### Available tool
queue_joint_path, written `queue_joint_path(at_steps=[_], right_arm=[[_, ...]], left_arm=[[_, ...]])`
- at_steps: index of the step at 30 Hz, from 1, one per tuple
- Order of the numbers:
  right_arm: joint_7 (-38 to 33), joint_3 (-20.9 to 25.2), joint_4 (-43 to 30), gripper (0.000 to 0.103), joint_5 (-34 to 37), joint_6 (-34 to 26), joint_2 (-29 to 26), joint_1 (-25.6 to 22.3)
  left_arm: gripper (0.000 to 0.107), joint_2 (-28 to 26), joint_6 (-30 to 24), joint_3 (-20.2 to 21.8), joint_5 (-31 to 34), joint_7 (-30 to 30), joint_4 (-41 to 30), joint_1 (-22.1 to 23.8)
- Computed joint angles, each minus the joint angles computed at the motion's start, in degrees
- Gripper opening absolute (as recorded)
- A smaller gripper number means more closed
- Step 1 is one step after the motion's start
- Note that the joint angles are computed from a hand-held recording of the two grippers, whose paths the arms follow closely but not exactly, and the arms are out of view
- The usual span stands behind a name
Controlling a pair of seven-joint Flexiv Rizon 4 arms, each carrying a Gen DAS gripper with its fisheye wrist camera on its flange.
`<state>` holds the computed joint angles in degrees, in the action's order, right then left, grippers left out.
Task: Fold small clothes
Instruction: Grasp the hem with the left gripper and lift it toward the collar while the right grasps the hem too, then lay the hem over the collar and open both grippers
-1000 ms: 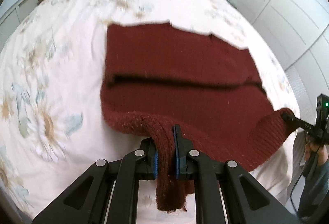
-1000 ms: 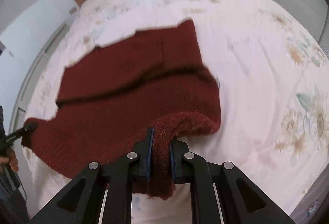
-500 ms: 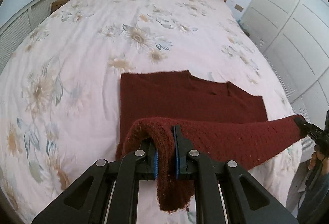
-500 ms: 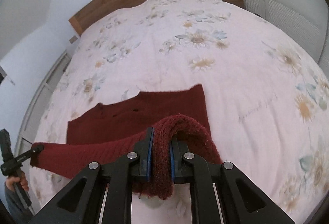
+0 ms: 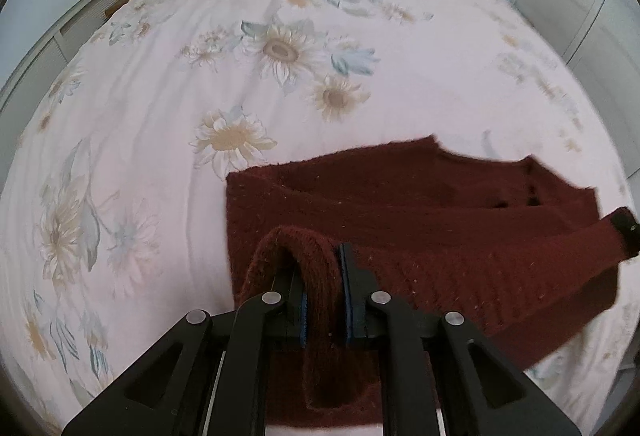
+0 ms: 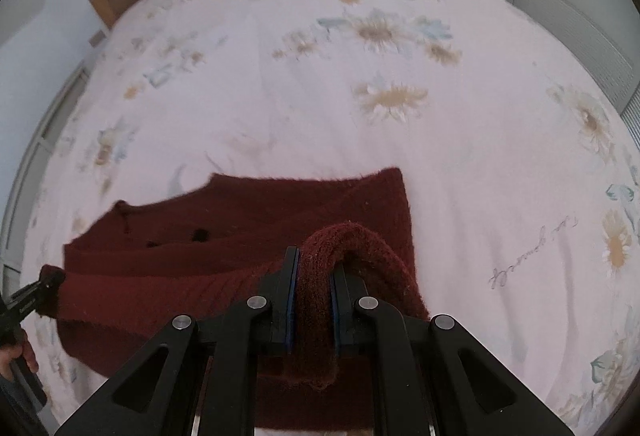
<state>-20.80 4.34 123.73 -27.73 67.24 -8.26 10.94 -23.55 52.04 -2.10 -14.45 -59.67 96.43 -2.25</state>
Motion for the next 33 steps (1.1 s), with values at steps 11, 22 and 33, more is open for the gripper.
queue_joint_path(at_steps=[11, 22, 33], right_arm=[[6.17, -1.07, 2.09, 0.08, -10.09, -0.56, 2.09, 0.67], [7.64, 2.66, 1.12, 0.103, -22.09, -3.7, 3.22, 3.24], [11.17, 2.84, 2.23, 0.103, -27.22, -5.26, -2.84, 8.55]], left_arm=[[0.059, 0.39, -0.97, -0.75, 0.01, -0.79, 0.53, 0.16], [0.102, 7.71, 9.75, -4.19, -9.64, 10.62, 10.58, -1.12], [0.102, 8.16, 15.69, -3.39, -10.3, 14.19, 20.17, -3.98]])
